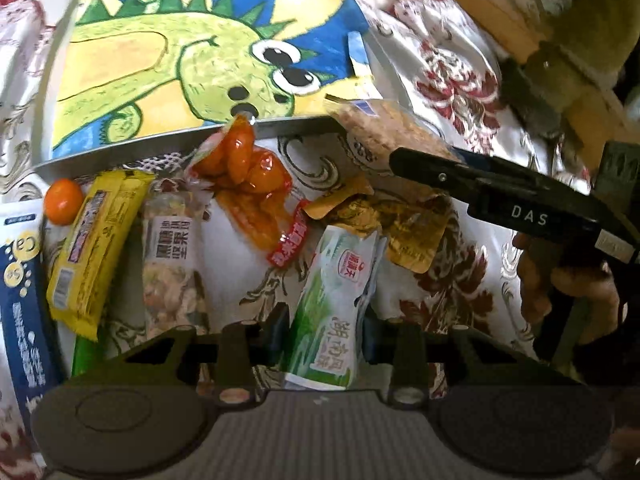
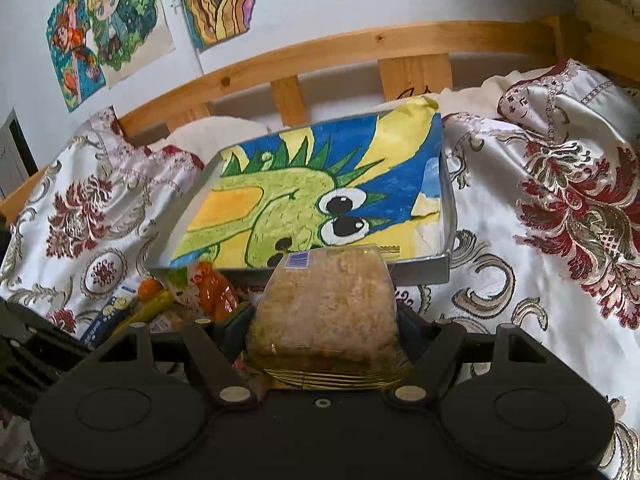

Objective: Organize snacks
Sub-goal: 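Lift the rice-cracker box with the right gripper while the left gripper grasps the green drink pouch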

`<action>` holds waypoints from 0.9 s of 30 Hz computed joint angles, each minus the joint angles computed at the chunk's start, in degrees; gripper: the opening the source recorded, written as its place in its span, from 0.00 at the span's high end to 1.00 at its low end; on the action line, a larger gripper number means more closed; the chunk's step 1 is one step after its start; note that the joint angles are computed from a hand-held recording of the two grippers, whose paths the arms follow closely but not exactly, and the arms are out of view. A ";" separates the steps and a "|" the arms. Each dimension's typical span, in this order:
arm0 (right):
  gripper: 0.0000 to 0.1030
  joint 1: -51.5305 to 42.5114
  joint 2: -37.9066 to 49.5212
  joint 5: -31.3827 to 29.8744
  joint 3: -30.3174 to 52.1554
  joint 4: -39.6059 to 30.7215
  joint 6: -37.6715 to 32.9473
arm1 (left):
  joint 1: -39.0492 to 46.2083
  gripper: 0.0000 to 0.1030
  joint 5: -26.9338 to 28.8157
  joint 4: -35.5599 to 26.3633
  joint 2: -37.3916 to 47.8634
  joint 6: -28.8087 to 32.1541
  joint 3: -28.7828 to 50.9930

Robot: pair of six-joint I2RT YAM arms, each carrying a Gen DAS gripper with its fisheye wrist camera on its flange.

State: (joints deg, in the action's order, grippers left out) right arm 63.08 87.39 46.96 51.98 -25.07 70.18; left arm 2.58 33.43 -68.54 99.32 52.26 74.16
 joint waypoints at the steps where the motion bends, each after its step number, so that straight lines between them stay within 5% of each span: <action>1: 0.27 0.12 -0.22 0.45 -0.21 0.22 0.02 | 0.42 0.62 0.77 0.07 -0.44 -0.01 -0.26; 6: 0.27 0.40 -1.04 2.80 -1.62 2.61 -0.18 | 1.19 0.62 5.44 1.78 -3.47 -2.23 -0.69; 10: 0.27 0.41 -1.39 5.62 -2.67 4.21 -0.14 | 0.21 0.62 8.49 7.73 -4.73 -10.25 -0.06; 14: 0.27 -1.07 0.26 11.47 -3.14 8.89 -5.22 | -4.65 0.62 4.02 22.03 -5.99 -26.67 -1.29; 17: 0.27 -3.59 1.94 14.78 -5.72 21.49 -16.45 | -8.81 0.62 0.11 30.17 -3.58 -36.19 0.35; 21: 0.27 -8.69 4.95 15.03 -6.20 31.90 -26.99 | -13.21 0.62 -3.79 38.15 -0.33 -43.33 1.87; 27: 0.26 -13.79 7.72 10.93 -6.69 37.20 -33.00 | -18.29 0.66 -8.54 45.44 4.54 -48.79 2.19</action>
